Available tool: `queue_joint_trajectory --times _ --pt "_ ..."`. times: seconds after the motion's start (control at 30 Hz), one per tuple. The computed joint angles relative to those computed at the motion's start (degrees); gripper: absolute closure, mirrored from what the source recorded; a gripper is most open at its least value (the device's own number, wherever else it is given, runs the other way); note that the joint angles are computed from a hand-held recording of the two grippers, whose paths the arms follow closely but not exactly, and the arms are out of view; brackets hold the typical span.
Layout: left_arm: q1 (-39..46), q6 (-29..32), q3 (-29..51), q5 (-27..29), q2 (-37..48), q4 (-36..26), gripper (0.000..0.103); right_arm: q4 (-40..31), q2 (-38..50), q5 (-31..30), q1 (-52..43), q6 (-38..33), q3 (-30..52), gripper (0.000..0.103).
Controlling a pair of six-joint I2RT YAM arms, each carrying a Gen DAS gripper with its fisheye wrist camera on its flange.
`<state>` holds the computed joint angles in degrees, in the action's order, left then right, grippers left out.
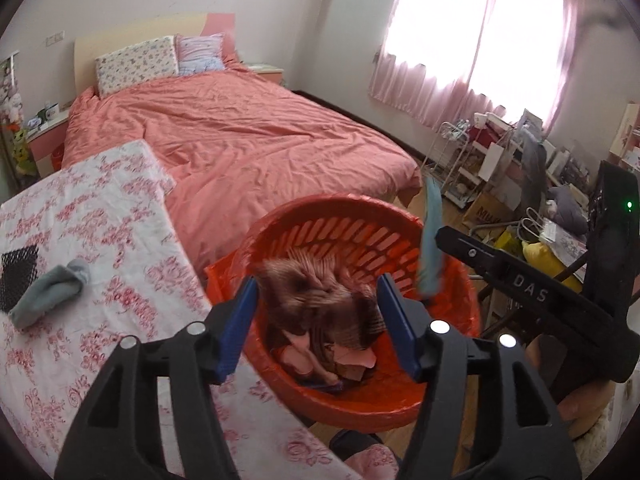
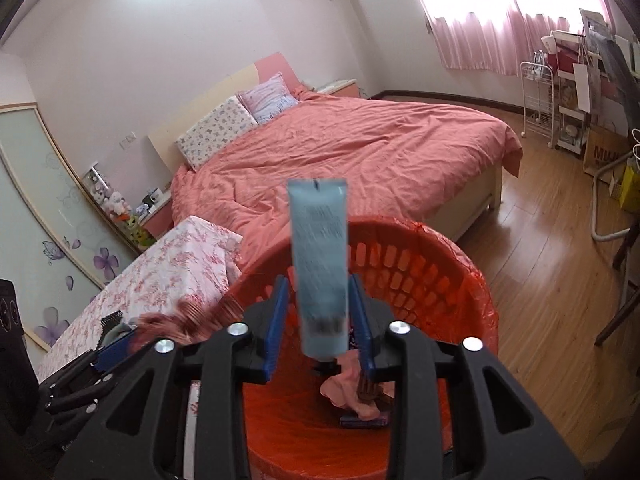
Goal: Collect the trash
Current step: 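Carry the scrunchie and blue tube to the orange basket and open both tools, then grasp the black mesh pad with the left tool while the right tool grasps the grey-green sock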
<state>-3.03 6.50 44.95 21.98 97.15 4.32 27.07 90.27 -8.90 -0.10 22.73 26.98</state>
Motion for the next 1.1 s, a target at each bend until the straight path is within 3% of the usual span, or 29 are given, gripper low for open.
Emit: queue_joint_trajectory --times 0.13,0.4,0.53,0.7,0.9,1.0,1.1 --pt "4.1 1.6 -0.7 -0.5 0.1 0.0 0.033 -0.1 0.3 0.8 1.2 0.4 -0.7 0.058" --pt "16.0 6.9 -2.2 -1.0 -1.3 0.2 0.03 -2.5 0.3 4.8 6.6 -2.0 0.2 0.058" --pt "22.7 8.4 1.7 -3.0 2.2 0.1 0.03 -3.5 1.4 8.8 11.5 -2.4 1.0 0.057" --pt "29.3 8.4 11.9 -7.8 11.2 1.8 0.03 -4.3 4.8 12.1 17.1 -2.0 3.4 0.057" --pt "31.8 5.0 31.7 -8.0 25.1 -9.0 0.032 -5.2 8.9 13.4 22.0 -1.4 7.0 0.057" --pt "30.9 4.0 38.4 -8.2 29.8 -13.7 0.027 -5.9 9.9 14.1 24.2 -1.6 8.5 0.057" --pt "29.4 4.7 41.7 -12.0 32.9 -14.8 0.026 -6.9 10.3 14.2 26.0 -1.6 10.0 0.057"
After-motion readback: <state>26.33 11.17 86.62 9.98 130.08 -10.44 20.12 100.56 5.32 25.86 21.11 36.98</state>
